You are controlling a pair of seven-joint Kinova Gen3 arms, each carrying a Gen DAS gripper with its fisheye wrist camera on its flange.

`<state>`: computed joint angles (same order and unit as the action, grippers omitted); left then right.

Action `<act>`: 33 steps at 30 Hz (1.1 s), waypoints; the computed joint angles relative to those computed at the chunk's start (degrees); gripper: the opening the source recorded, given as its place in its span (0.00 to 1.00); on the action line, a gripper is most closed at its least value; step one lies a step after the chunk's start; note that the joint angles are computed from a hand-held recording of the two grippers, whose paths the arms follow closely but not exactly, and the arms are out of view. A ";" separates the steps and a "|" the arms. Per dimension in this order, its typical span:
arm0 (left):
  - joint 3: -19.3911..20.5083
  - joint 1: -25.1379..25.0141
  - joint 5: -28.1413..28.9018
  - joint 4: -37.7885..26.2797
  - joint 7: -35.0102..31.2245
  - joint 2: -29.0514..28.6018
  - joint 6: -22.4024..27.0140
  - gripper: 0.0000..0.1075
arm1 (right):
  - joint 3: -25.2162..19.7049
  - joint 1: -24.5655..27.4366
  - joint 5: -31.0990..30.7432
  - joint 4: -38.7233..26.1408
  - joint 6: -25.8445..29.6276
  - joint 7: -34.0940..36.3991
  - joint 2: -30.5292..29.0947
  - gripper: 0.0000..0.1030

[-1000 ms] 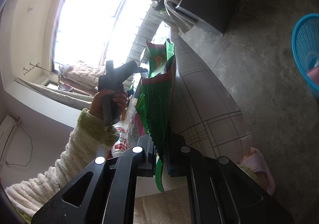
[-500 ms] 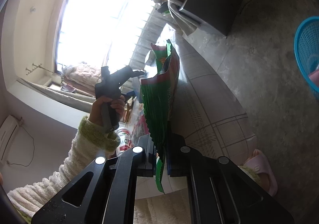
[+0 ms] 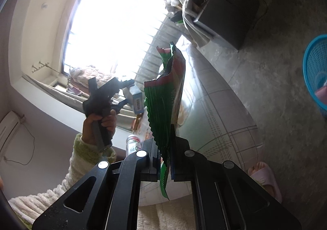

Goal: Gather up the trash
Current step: 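Carry the box and chips bag over the blue wastebasket and open both tools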

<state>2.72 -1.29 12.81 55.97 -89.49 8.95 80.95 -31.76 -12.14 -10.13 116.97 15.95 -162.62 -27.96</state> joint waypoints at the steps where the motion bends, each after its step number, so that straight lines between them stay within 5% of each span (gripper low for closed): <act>1: 0.17 -0.02 0.63 0.32 -0.27 -0.59 0.07 0.75 | -0.22 0.44 0.10 -0.01 0.28 -0.19 -0.55 0.05; 9: 1.97 2.92 5.45 2.61 -1.36 -4.76 0.42 0.75 | -0.68 4.04 0.03 0.26 4.74 -1.81 -6.82 0.05; 19: 7.72 15.24 4.14 3.23 2.41 -3.24 -1.01 0.75 | -0.11 11.13 -1.63 1.57 17.97 -5.31 -18.99 0.05; 25: 11.20 26.33 -1.26 -0.19 5.05 3.44 0.60 0.75 | 3.02 13.70 -3.97 5.56 24.85 -7.26 -25.89 0.05; 33: 10.84 40.58 -5.70 -10.76 9.93 18.64 5.93 0.75 | 7.15 15.81 -7.94 15.11 24.32 -8.61 -30.89 0.05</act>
